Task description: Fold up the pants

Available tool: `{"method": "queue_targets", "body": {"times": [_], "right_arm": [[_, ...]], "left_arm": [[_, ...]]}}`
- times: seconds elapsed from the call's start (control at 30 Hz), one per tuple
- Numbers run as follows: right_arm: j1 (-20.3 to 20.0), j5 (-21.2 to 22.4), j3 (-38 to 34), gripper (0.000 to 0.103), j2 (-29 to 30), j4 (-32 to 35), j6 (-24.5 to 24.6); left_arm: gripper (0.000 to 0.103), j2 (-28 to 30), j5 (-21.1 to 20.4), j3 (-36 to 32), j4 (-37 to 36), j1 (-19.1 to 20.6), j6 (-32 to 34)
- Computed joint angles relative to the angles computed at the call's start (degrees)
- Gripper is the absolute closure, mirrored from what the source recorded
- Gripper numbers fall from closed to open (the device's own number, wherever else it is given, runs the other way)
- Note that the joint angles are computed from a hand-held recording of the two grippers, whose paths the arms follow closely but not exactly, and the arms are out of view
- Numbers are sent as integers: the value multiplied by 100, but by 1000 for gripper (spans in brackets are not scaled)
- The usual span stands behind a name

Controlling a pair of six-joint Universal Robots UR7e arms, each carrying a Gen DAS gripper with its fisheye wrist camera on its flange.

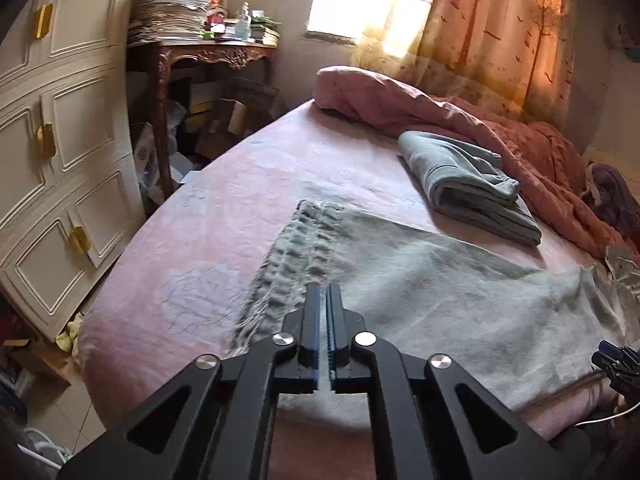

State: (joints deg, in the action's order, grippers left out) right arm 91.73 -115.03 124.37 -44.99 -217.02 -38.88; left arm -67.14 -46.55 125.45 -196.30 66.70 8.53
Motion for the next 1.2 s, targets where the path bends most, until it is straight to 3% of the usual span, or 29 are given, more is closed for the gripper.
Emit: {"method": "queue_targets", "body": {"times": [0.03, 0.1, 0.13, 0.23, 0.33, 0.37, 0.43, 0.57, 0.7, 0.83, 0.97, 1.07, 1.1, 1.17, 1.2], "right_arm": [[-21, 26, 5, 49, -20, 26, 41], [-50, 59, 10, 49, -48, 65, 97], [-58, 70, 13, 49, -56, 70, 108], [-70, 107, 24, 49, -67, 67, 117], [-81, 172, 45, 49, -96, 88, 148], [-91, 213, 57, 49, -115, 103, 165], [-116, 270, 78, 49, -153, 110, 206], [-175, 361, 90, 49, -216, 152, 381], [-205, 403, 96, 49, -243, 170, 470], [-191, 403, 103, 49, -222, 121, 423], [-189, 402, 98, 49, -214, 131, 423], [-192, 407, 83, 49, -211, 165, 433], [-192, 407, 77, 49, -205, 172, 439], [-188, 401, 71, 49, -196, 168, 436], [-190, 407, 72, 49, -199, 171, 434]], "left_arm": [[77, 37, -90, -183, 277, 20, -60], [59, 67, -468, -676, 1214, 168, -372], [56, 111, -671, -943, 1660, 263, -544], [53, 392, -724, -1760, 2872, 500, -1100], [53, 721, -270, -2233, 3093, 606, -1245], [53, 778, -324, -2354, 3227, 670, -1244], [54, 817, -847, -2603, 3833, 838, -1365], [53, 894, -860, -2510, 3535, 744, -880], [44, 1003, -838, -2682, 3778, 764, -889], [40, 963, -1283, -2796, 3815, 892, -977], [40, 766, -1785, -2601, 3489, 902, -609], [40, 711, -2164, -2686, 4010, 944, -541], [40, 739, -2079, -2734, 4188, 933, -565], [39, 869, -1453, -2791, 4210, 876, -750], [39, 914, -1392, -2837, 4230, 897, -860]]}}
